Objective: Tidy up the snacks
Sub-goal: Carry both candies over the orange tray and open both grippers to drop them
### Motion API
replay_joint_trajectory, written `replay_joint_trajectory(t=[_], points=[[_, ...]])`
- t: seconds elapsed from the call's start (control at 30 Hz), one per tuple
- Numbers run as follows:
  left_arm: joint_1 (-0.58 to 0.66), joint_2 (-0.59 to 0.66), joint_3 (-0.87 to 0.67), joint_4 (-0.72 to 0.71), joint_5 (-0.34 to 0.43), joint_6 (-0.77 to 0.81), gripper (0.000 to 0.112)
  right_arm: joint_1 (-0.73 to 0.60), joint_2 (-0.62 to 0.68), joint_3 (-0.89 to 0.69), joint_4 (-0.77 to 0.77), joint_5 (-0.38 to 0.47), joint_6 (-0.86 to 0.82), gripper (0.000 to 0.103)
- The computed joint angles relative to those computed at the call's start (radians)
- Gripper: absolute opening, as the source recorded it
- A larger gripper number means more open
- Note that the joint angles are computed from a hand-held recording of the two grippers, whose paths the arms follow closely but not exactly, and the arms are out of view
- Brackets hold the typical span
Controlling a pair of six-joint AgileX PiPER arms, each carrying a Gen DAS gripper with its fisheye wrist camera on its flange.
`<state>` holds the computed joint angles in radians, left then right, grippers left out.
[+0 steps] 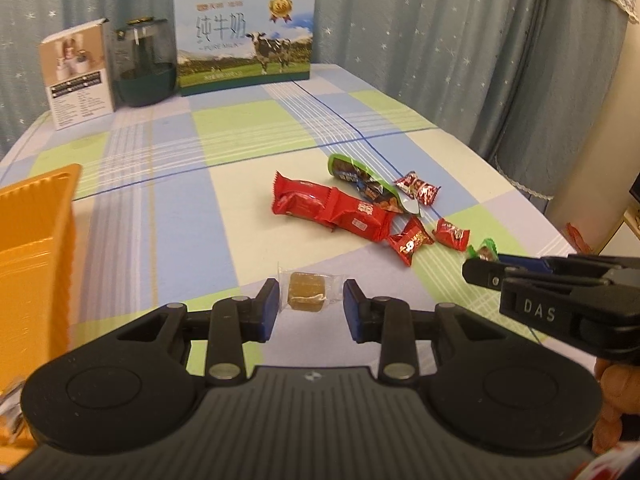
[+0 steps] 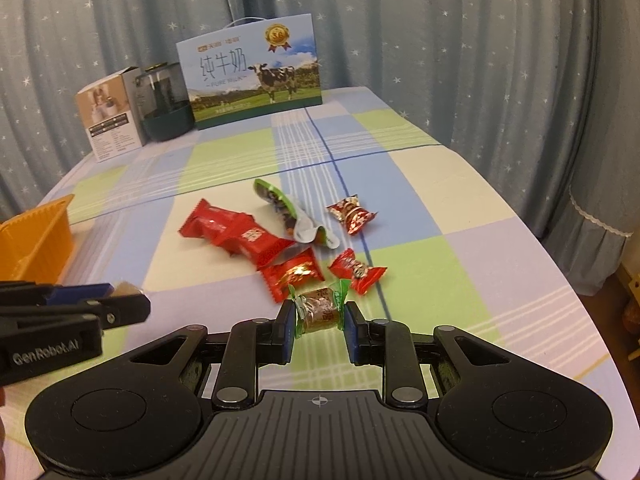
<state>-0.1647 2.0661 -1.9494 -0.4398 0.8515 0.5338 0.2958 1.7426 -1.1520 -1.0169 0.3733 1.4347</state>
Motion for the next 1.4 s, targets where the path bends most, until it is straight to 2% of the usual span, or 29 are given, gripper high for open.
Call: replay_joint_trajectory(t=[0.3, 0.57, 0.77, 1.07, 1.4], points=[[0.07, -0.122, 0.082, -0.024, 0.012, 0.023, 0.031, 0.102, -0.074, -0.006, 0.029, 0.06, -0.028, 0.026], [0.17, -0.2, 0.1, -0.042, 0.036, 0.036, 0.031, 0.199, -0.065, -0.106, 0.076, 0.099, -0.106, 0.026], [0.269, -0.216, 0.067, -0.054, 0.076, 0.044, 0.031, 0.267, -0.006, -0.226, 0.14, 0.119, -0.208, 0.026], [0.43, -0.177, -0.02, -0.07, 0.138, 0.056, 0.031, 0.342, 0.131, -0.456, 0.295, 0.143, -0.417, 0.026], [0.523, -0.095, -0.116, -0.068, 0.177, 0.038, 0.031, 0.368, 0.278, -0.669, 0.46, 0.185, -0.611, 0.026]])
